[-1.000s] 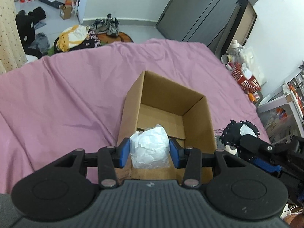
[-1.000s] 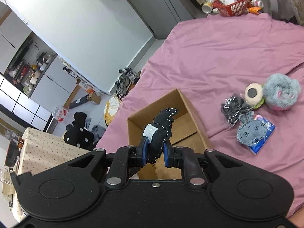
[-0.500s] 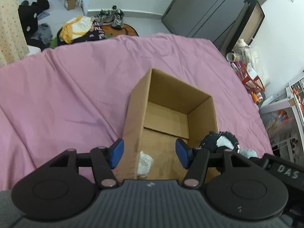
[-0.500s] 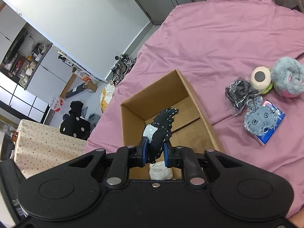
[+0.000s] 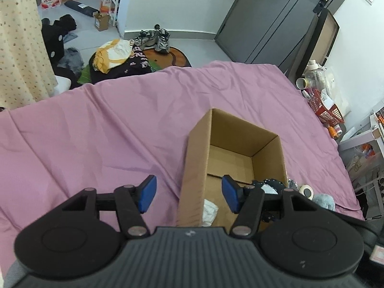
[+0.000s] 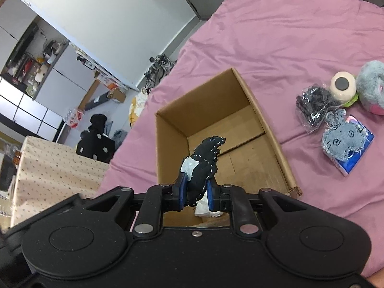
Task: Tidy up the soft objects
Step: 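Open left tool over the box while right tool releases the plush inside, then withdraw both tools from the box toward the remaining soft items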
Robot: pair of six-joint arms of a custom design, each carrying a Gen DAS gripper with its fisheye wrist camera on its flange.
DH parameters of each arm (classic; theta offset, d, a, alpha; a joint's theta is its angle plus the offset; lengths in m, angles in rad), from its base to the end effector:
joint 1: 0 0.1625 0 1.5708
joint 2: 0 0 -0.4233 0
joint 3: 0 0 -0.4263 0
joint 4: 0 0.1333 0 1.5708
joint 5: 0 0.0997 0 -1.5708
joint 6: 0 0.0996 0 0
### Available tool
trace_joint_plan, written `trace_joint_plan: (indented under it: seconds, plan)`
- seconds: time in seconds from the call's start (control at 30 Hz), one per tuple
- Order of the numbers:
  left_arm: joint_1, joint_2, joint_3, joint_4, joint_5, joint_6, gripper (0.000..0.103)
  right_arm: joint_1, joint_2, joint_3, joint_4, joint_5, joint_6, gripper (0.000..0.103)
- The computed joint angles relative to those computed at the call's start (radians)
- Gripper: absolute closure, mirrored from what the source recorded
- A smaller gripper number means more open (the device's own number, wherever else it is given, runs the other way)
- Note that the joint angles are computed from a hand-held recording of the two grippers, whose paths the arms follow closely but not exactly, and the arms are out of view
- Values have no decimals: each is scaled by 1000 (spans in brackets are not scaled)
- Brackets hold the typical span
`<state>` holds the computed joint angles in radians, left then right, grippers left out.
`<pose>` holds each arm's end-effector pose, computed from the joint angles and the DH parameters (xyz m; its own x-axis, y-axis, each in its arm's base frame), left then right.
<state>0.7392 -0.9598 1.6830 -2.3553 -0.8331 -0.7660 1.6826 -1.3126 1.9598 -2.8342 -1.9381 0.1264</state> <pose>-0.3576 -0.5970 0.1596 -0.8926 -0.0920 -0.4413 0.1649 0.8445 -0.5095 0.1620 -0.5687 0.2965 -0.9545 0.2035 0.2179 0.0295 0.7916 -0.6103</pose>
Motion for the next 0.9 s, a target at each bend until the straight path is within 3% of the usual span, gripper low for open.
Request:
trace_joint_plan:
  seconds: [0.1,0.17,0.23,0.27,0.3,0.53,0.6,0.8,0.9]
  plan:
    - [-10,-15,7,28,16,-5,44,-2,13,-8,22,-15,-4,80]
    - [-17,-24,12,41,29,-11,36,2,9,-7,26,-17,-5,78]
    - [-27,-32,22,48,50,-23,27,6,-4,1,18,-9,-15,68]
    - [-32,-34,24,59,63,-34,26,10,-10,7,6,-11,-21,57]
    - [-36,-35,24,74,71,-47,25,14,-15,12,-7,-16,-29,52]
    - [-58,-51,35,110,81,-83,25,16,-70,37,-3,-3,-68,50]
    - [-68,-53,35,129,96,-95,24,21,-87,47,-12,-3,-88,44]
    - [-98,-58,47,118,128,-101,9,37,-134,76,-62,-22,-159,22]
    - [-116,-55,54,107,151,-97,3,40,-158,86,-77,-25,-186,18]
